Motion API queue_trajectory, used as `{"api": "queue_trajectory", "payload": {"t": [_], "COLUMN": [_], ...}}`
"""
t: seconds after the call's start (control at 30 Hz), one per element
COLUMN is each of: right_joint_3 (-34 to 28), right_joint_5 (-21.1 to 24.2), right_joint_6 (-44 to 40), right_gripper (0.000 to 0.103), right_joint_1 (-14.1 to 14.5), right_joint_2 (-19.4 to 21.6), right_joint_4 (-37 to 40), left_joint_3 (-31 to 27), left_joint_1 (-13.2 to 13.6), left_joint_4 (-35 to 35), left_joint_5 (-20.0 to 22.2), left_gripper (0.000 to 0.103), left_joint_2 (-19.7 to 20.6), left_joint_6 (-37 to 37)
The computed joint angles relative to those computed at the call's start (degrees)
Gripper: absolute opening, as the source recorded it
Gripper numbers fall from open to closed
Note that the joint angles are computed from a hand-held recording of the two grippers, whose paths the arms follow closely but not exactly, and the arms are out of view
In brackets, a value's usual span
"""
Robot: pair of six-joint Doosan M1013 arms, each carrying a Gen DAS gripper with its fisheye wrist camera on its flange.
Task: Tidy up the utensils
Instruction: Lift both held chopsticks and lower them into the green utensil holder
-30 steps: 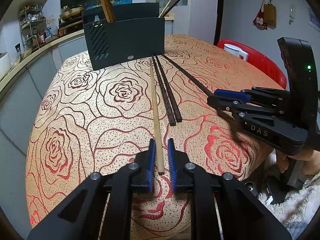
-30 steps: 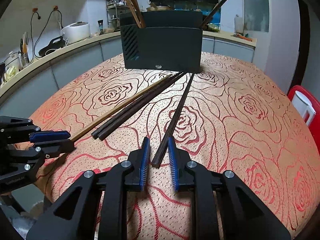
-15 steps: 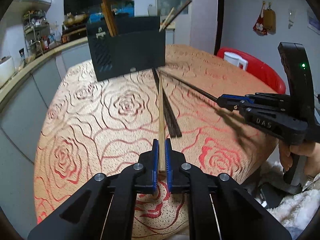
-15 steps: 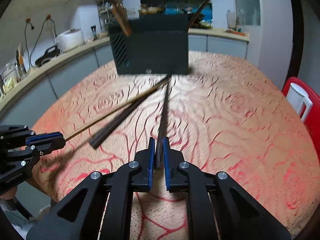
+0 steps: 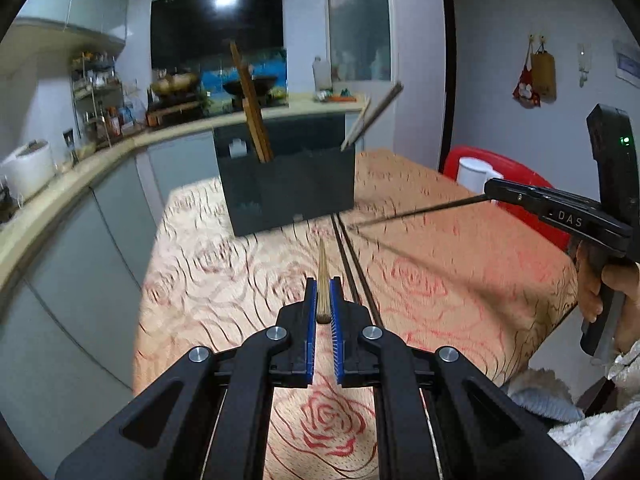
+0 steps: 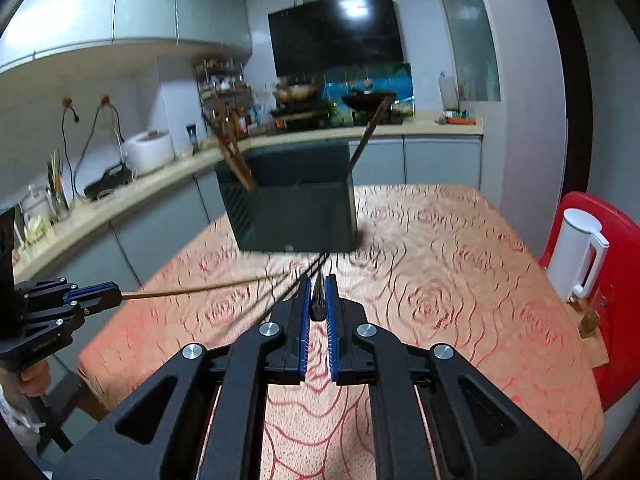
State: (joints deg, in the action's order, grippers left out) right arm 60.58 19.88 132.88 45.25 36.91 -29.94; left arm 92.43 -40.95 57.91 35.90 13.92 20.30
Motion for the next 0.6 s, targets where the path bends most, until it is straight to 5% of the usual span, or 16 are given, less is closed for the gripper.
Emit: {"api": "queue_trajectory", "payload": {"t": [0.3, 0.6], "right_joint_3": [-3.3, -10.7], "right_joint_5": [-3.0, 1.6], "right_joint_6": [-9.8, -20.4], "right_gripper": [0.008, 0.008], "right_joint_1": [-1.9, -2.7], "right_joint_2": [0.1, 3.1], "right_joint_4": [12.1, 21.6], "left_joint_3": [-2.3, -6.4], "left_joint_1": [0.8, 3.2], "left_joint_4": [5.1, 0.8], "left_joint_5": [-1.4, -3.0], "left_gripper": [0.006, 0.006], "left_joint_2": [-1.1, 0.2], "left_joint_6": [-2.9, 2.0]}}
